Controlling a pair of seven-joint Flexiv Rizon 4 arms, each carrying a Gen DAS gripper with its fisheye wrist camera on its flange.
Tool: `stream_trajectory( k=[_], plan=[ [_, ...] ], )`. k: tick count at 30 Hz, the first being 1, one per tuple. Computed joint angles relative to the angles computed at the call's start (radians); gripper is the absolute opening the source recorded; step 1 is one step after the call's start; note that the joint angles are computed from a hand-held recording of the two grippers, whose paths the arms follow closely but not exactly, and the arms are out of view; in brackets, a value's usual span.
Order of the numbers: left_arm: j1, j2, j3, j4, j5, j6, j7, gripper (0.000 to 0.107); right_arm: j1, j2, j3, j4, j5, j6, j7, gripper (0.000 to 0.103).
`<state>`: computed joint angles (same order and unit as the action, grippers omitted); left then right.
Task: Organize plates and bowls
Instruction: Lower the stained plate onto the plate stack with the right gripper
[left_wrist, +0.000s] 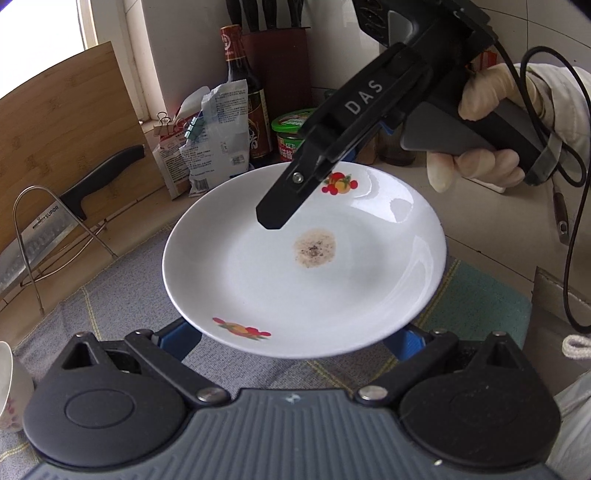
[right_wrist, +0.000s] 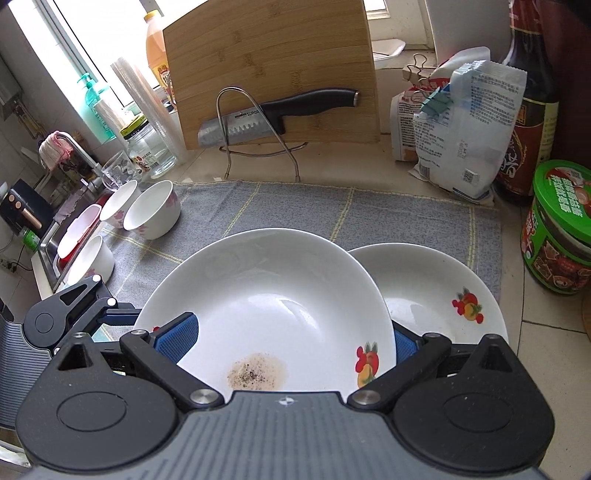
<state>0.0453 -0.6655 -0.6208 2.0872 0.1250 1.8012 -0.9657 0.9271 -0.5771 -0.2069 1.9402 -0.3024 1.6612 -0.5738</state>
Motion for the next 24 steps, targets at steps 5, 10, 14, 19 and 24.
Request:
stream_trajectory(
  k=[5,10,14,19,24],
  plan=[
    [-0.030,-0.015,0.005,-0.036,-0.015,-0.032,0.016,0.102,0.036,0.018,-0.047,0.055,0.028,0.029,0.009,0.103],
    [-0.049,-0.025,0.012,-0.057,-0.037,-0.054,0.039,0.102,0.036,0.020,-0.050,0.078,0.063,0.046,-0.006,0.103],
    [-0.061,-0.033,0.016,-0.069,-0.054,-0.065,0.056,0.102,0.030,0.017,-0.044,0.086,0.091,0.056,-0.019,0.103],
    [-0.082,-0.037,0.031,-0.083,-0.078,-0.081,0.070,0.102,0.013,0.009,-0.027,0.086,0.116,0.059,-0.034,0.103],
    [-0.093,-0.043,0.036,-0.096,-0.096,-0.090,0.083,0.102,-0.007,0.003,-0.006,0.082,0.131,0.060,-0.045,0.103]
  ],
)
